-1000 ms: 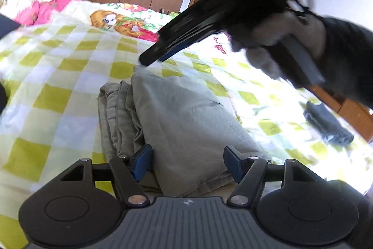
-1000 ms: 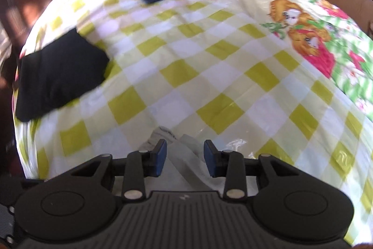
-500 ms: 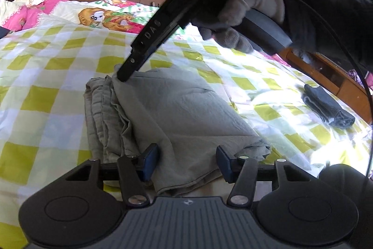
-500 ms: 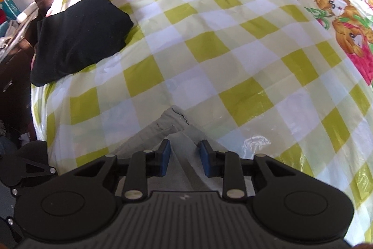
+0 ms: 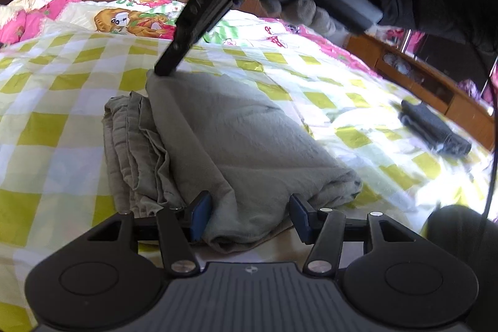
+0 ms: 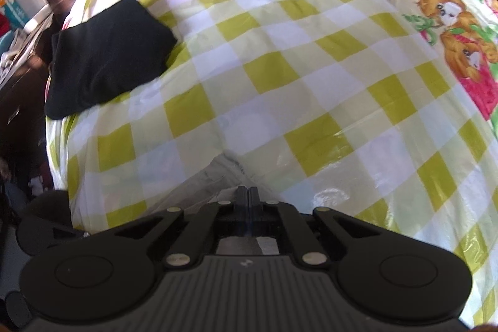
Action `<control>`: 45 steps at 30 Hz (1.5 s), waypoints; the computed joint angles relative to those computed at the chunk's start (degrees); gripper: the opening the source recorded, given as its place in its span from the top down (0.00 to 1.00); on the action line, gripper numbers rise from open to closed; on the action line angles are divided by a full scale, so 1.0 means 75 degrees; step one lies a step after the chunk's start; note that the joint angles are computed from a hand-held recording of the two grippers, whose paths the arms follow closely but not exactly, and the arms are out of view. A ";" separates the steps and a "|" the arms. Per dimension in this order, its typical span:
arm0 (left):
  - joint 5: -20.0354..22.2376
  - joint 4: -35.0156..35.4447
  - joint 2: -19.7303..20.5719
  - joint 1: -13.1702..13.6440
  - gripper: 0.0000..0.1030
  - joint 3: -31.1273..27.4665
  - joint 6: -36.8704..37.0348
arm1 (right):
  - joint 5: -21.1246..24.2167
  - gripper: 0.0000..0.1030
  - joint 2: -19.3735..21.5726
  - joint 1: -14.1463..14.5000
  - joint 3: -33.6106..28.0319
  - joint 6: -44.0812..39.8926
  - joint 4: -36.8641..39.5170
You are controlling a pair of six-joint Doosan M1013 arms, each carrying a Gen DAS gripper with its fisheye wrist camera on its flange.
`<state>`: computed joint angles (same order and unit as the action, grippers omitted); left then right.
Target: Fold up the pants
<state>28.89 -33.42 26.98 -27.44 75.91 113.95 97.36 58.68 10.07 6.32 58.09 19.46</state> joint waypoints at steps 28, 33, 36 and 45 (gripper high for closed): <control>0.0095 -0.0525 0.0035 0.0128 0.50 0.0052 -0.0329 | -0.1489 0.59 -0.1125 0.0381 0.2111 0.1025 -0.1292; -0.0812 0.0660 -0.0212 -0.0108 0.46 0.0289 -0.0840 | -0.3070 0.59 -0.2201 0.0365 0.4181 0.2616 -0.1212; -0.0902 0.0896 -0.0232 -0.0151 0.44 0.0290 -0.0887 | -0.3570 0.59 -0.2565 0.0380 0.4997 0.3099 -0.1009; -0.0582 0.1377 -0.0210 -0.0176 0.41 0.0175 -0.1409 | -0.3888 0.94 -0.2590 0.0311 0.5355 0.4476 -0.1115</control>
